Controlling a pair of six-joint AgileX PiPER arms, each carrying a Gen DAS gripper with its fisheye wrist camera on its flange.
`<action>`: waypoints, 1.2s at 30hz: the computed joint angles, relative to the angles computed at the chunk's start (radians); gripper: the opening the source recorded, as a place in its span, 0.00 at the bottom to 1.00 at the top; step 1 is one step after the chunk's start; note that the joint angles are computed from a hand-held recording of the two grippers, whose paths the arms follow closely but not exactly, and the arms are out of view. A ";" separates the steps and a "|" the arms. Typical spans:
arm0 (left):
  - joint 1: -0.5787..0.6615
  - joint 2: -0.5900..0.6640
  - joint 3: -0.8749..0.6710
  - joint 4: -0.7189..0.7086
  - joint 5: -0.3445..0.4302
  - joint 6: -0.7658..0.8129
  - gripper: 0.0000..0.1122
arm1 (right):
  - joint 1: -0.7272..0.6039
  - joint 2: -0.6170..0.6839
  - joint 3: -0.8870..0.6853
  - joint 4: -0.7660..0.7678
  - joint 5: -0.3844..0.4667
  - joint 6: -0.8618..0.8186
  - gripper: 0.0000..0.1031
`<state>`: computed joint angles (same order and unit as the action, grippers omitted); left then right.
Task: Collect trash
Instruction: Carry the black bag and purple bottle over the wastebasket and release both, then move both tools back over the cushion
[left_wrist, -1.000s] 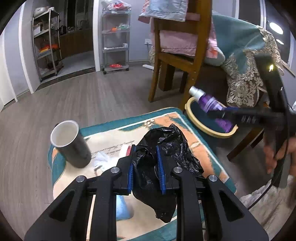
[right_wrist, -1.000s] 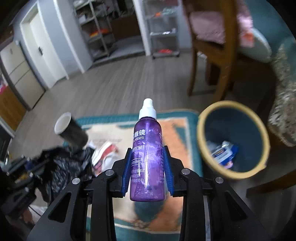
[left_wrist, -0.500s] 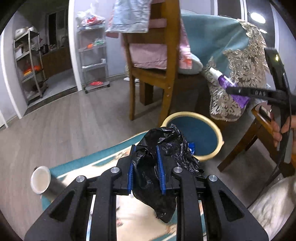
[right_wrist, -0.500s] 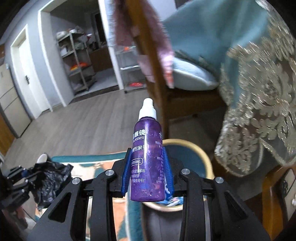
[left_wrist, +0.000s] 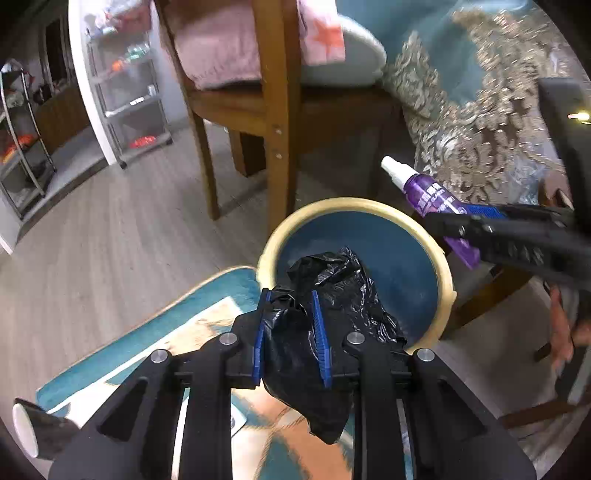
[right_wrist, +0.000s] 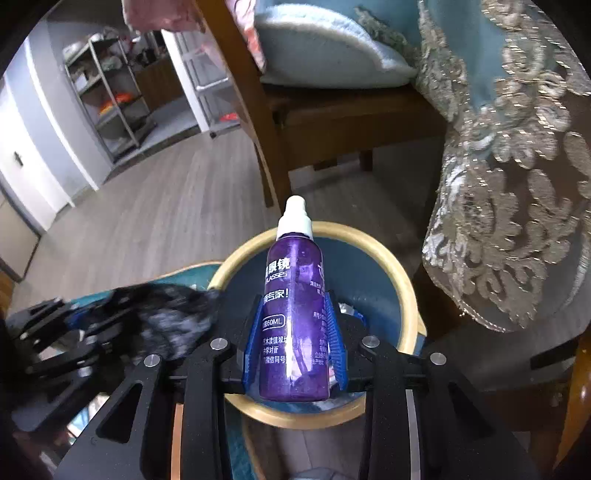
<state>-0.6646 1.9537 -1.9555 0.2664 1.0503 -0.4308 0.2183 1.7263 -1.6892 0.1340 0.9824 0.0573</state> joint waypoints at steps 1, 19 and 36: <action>0.000 0.019 -0.022 0.003 0.005 0.002 0.19 | 0.000 0.004 -0.001 0.000 -0.004 0.002 0.33; -0.035 -0.198 0.223 0.195 -0.075 -0.192 0.86 | 0.025 -0.049 0.000 -0.051 -0.086 0.114 0.83; -0.070 -0.830 0.581 0.310 0.159 -0.224 0.86 | 0.305 -0.113 -0.035 -0.279 -0.003 0.251 0.92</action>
<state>-0.7349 1.1233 -1.3744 0.5761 1.2098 -0.6546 0.5232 1.6130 -1.7238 -0.1453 0.9795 0.3085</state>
